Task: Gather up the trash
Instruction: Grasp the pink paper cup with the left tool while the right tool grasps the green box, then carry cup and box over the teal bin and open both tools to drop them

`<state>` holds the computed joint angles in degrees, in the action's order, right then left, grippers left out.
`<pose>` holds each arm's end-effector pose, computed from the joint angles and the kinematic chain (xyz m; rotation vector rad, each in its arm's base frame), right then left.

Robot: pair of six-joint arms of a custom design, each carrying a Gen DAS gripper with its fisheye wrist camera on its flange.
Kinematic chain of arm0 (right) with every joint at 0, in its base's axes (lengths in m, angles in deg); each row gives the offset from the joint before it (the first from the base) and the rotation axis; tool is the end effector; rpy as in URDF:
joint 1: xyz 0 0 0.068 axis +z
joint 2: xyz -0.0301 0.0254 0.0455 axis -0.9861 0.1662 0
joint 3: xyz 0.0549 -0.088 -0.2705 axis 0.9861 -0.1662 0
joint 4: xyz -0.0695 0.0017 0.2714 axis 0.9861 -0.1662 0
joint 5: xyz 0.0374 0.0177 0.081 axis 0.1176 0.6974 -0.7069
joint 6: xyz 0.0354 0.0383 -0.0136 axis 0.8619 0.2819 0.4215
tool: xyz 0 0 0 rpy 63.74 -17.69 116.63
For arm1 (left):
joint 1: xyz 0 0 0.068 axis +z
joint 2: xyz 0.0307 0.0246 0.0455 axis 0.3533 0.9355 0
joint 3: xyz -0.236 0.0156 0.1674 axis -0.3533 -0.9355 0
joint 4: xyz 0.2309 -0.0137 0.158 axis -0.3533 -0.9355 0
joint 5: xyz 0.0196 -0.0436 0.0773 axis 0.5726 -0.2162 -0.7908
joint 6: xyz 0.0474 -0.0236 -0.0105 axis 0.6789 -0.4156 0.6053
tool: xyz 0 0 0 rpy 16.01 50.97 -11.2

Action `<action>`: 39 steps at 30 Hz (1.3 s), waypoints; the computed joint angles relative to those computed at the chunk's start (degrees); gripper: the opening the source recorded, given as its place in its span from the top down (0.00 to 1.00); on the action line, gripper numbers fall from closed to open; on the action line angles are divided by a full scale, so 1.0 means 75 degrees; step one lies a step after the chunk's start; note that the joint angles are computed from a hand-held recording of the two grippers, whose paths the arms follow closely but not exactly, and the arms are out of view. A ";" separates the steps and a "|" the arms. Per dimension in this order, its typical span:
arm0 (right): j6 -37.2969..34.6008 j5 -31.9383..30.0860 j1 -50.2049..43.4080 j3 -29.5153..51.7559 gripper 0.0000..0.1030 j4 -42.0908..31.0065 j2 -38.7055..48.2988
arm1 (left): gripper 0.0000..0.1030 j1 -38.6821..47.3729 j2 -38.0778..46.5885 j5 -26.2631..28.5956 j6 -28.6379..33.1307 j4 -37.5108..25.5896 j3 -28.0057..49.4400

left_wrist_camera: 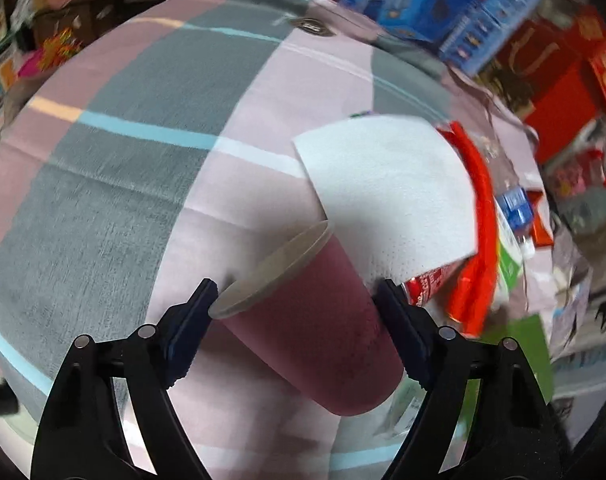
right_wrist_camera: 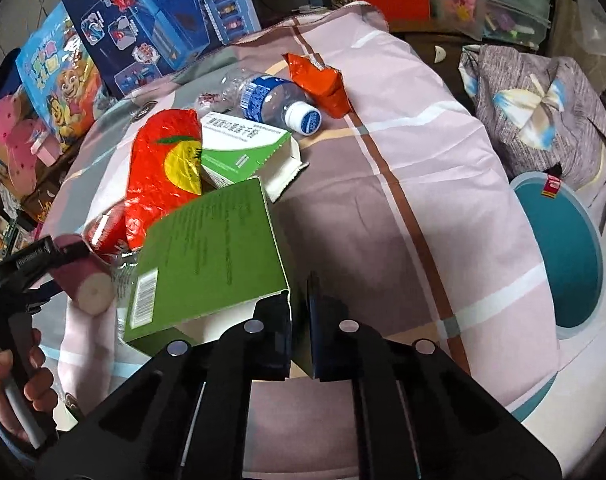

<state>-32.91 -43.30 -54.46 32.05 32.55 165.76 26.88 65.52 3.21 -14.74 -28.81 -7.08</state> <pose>0.2657 0.1226 0.1238 0.3317 2.5203 0.2180 0.3424 0.0298 0.1277 -0.2827 2.6585 -0.2893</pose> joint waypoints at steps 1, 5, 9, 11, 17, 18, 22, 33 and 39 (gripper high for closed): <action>-0.0033 0.0033 0.0024 0.0035 0.94 -0.0024 0.0036 | 0.21 -0.0010 -0.0063 -0.0032 0.0110 0.0037 -0.0090; -0.0141 0.0078 0.0098 0.0226 0.93 -0.0151 0.0345 | 0.17 0.0062 -0.0282 -0.0081 0.0446 0.0294 -0.0498; -0.0245 0.0030 0.0097 0.0366 0.84 -0.0007 0.0699 | 0.05 0.0043 -0.0166 -0.0316 0.0467 0.0309 -0.0561; -0.0310 0.0051 0.0063 0.0438 0.84 0.0086 0.0892 | 0.05 0.0067 0.0013 -0.0178 0.0444 0.0273 -0.0546; -0.0346 -0.0244 -0.0119 0.0233 0.76 0.1033 0.1168 | 0.36 -0.0215 -0.0167 -0.0264 0.0942 0.0218 -0.0673; -0.0377 -0.0279 -0.0116 0.0209 0.76 0.1155 0.1166 | 0.37 -0.0251 -0.0209 -0.0201 0.1048 0.0162 -0.0672; -0.0373 -0.0237 -0.0054 0.0122 0.94 0.0987 0.0754 | 0.37 -0.0315 -0.0729 -0.0182 0.1443 0.0099 -0.0943; -0.0445 -0.0314 -0.0806 -0.0563 0.95 -0.0164 -0.1851 | 0.37 -0.1079 -0.2332 0.0649 0.2150 -0.0793 -0.0915; -0.0735 -0.0595 -0.2422 -0.1266 0.95 -0.1272 -0.3784 | 0.37 -0.2742 -0.2134 0.0586 0.1967 -0.0973 -0.0274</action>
